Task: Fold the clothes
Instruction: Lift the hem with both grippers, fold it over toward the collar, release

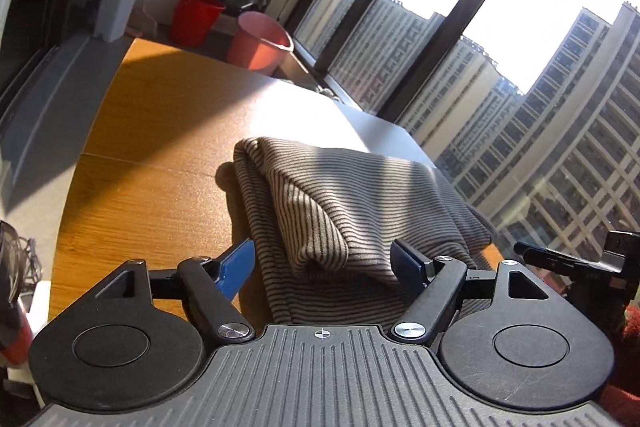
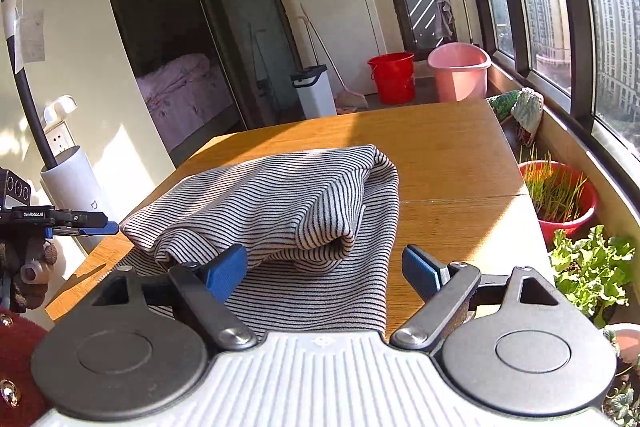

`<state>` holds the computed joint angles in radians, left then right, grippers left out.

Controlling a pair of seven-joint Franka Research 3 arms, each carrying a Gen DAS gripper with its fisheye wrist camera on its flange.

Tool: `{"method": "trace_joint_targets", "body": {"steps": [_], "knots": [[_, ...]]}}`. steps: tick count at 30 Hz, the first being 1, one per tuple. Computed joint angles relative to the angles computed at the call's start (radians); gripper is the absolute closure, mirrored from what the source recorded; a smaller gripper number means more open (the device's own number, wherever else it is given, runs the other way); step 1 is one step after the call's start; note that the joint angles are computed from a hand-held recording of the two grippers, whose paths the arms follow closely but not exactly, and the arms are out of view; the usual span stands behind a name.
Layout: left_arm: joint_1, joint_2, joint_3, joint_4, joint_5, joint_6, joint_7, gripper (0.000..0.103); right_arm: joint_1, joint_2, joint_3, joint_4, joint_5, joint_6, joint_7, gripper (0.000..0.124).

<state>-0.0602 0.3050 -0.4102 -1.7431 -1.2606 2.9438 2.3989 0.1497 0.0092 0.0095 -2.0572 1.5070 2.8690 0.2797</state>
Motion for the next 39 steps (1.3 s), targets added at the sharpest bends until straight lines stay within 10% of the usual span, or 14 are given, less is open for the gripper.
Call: {"method": "trace_joint_targets", "body": {"steps": [9,12,15,16,20,24,36,39], "knots": [[-0.156,0.198,0.135,0.201,0.411,-0.022,-0.492,0.011,-0.002,0.208,0.036,0.198,-0.147,0.026,0.287,0.039],[-0.166,0.224,0.128,0.219,0.49,0.013,-0.527,0.015,-0.016,0.271,0.064,0.251,-0.226,0.032,0.368,0.059],[-0.206,0.236,0.163,0.232,0.602,0.044,-0.587,0.04,-0.037,0.304,0.094,0.291,-0.274,0.03,0.417,0.084],[-0.201,0.23,0.157,0.227,0.622,0.052,-0.59,0.057,-0.045,0.306,0.105,0.298,-0.278,0.035,0.419,0.09],[-0.078,0.177,0.0,0.158,0.596,0.104,-0.497,0.065,-0.102,0.237,0.155,0.271,-0.099,0.009,0.244,0.095],[0.09,0.132,-0.203,0.06,0.533,0.148,-0.384,0.065,-0.082,0.165,0.115,0.197,-0.007,-0.024,0.146,0.095],[0.065,0.09,-0.109,-0.038,0.74,0.148,-0.658,0.05,-0.028,0.149,0.071,0.097,-0.067,0.062,0.174,0.072],[0.141,0.083,-0.202,-0.048,0.743,0.184,-0.635,0.04,-0.021,0.137,0.069,0.097,-0.048,0.095,0.159,0.042]]}}
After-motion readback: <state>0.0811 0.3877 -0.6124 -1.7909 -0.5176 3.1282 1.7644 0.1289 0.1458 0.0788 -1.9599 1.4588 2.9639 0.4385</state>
